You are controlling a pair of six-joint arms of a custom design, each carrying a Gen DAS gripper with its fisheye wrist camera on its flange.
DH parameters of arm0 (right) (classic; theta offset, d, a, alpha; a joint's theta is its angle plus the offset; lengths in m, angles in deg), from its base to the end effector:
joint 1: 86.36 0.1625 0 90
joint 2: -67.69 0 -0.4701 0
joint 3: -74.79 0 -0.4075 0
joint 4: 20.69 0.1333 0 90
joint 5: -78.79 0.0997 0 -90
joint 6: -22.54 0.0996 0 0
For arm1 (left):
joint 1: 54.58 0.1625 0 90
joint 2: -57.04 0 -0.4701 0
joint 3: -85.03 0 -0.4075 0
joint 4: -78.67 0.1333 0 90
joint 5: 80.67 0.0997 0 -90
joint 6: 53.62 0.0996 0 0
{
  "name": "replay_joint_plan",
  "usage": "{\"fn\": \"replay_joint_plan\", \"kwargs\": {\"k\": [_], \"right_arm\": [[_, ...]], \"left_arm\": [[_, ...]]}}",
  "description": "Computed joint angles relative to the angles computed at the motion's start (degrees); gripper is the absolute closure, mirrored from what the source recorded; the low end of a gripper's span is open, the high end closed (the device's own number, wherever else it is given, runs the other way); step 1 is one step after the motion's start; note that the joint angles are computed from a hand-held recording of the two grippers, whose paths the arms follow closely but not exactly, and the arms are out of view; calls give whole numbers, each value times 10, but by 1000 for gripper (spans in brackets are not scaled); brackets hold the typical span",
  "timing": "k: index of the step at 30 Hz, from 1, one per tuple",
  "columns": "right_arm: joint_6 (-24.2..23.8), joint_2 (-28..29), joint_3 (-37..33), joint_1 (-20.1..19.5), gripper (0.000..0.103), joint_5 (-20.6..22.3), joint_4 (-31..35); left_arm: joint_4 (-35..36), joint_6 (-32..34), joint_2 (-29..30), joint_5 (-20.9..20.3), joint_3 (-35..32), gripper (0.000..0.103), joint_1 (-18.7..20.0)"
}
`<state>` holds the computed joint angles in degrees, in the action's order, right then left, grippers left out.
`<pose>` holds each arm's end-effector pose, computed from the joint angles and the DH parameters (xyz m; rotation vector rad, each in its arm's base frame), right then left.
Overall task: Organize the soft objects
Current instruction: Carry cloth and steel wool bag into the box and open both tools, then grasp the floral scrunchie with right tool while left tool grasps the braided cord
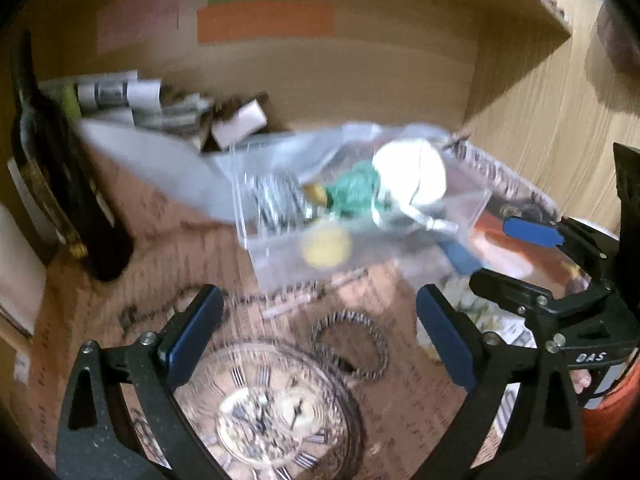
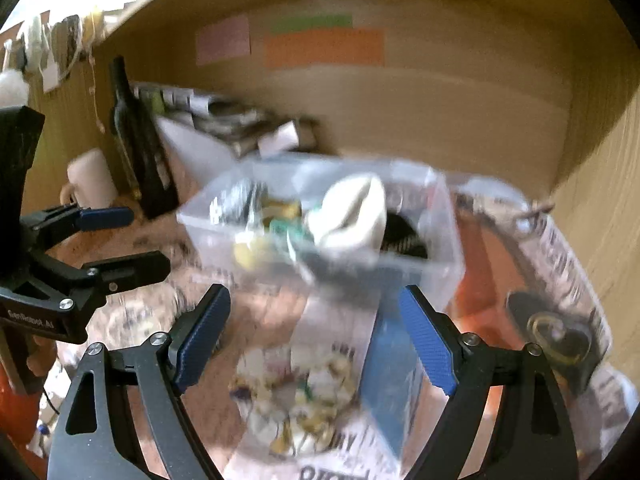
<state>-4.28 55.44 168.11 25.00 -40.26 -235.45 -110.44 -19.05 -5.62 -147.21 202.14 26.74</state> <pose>0.3176 -0.5790 -0.1344 0.7667 -2.3374 0.9496 0.0822 -0.6073 0.2536 0.7072 2.3497 -0.8650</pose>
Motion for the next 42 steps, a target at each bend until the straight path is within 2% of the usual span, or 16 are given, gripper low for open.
{"fn": "replay_joint_plan", "kwargs": {"k": [6,11,13,14,16,19,20,21,24,25,31,35,42], "right_arm": [[37,2,11,-12,19,3,67],[49,5,12,-17,20,-4,107],[49,7,10,-18,23,-7,116],[49,7,9,-19,30,-9,118],[41,11,6,-18,34,-18,112],[39,11,10,-20,50,-18,98],[40,11,10,-20,59,-18,94],[41,11,11,-21,66,-18,90],[47,9,15,-23,79,-16,79],[49,8,18,-24,80,-14,73],[39,5,28,-20,82,-3,38],[29,0,35,-15,82,0,14],[8,-12,44,-6,82,8,-45]], "left_arm": [[37,-26,17,3,-3,5,16],[-1,-4,39,31,6,5,11],[-6,1,43,35,8,13,10],[0,3,44,38,7,16,9],[15,3,48,42,2,24,10],[19,0,54,43,-4,33,12],[21,-1,54,40,-6,36,13],[26,-2,53,35,-7,42,15],[28,-4,49,26,-7,58,18],[31,-5,46,21,-6,64,20],[38,-9,34,10,1,86,24],[42,-15,19,1,11,90,24],[1,-7,-11,-12,34,90,9]]}}
